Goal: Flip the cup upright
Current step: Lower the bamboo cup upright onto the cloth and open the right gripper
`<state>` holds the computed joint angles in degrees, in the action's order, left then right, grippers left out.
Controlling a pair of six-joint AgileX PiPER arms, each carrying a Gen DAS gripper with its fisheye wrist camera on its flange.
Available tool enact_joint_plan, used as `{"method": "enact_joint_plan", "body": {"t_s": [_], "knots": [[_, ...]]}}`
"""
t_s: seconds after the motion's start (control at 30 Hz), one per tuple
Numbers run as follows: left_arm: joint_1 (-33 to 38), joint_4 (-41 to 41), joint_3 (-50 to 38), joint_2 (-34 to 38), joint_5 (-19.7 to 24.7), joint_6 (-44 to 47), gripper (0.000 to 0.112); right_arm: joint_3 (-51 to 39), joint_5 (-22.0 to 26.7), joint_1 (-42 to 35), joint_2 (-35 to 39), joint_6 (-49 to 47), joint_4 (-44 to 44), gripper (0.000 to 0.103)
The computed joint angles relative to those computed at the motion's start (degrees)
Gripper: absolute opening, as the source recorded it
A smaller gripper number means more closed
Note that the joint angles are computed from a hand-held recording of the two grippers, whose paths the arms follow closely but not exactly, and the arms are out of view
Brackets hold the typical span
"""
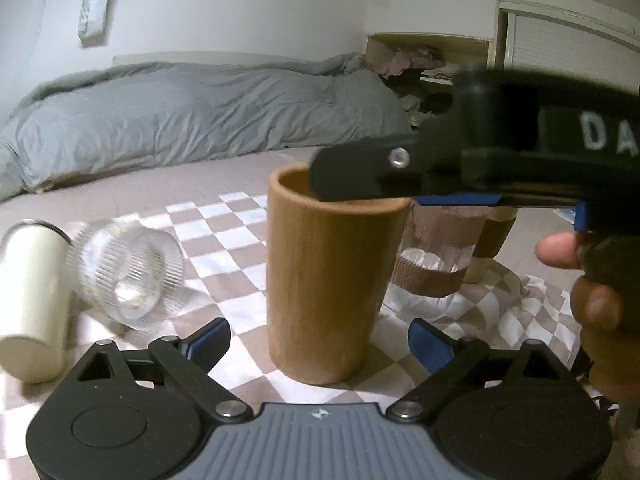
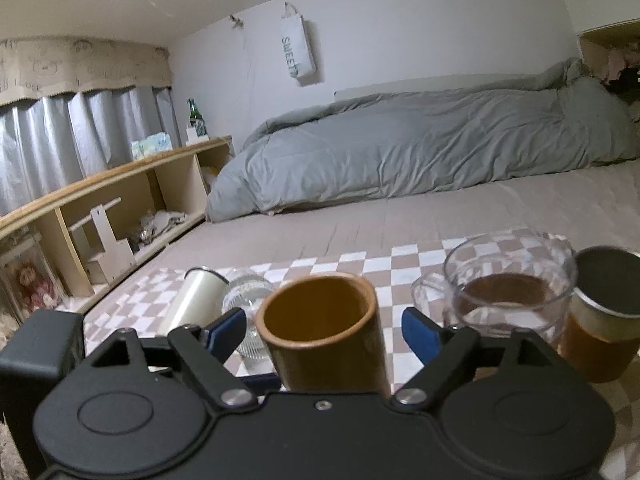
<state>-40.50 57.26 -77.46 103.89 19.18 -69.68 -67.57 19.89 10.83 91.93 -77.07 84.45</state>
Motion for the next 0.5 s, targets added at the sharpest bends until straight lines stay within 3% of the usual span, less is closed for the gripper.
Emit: {"method": "enact_joint_plan", "body": {"t_s": [0.27, 0.5], "knots": [[-4.2, 3.0, -1.6, -4.9, 10.7, -2.7, 0.099, 3.1, 1.2, -3.7, -5.7, -3.6, 3.3, 0.096], [-10.0, 11.4, -3.5, -7.2, 26.0, -11.5, 0.103, 5.4, 0.3, -6.5, -10.3, -4.6, 2.2, 0.1]]}}
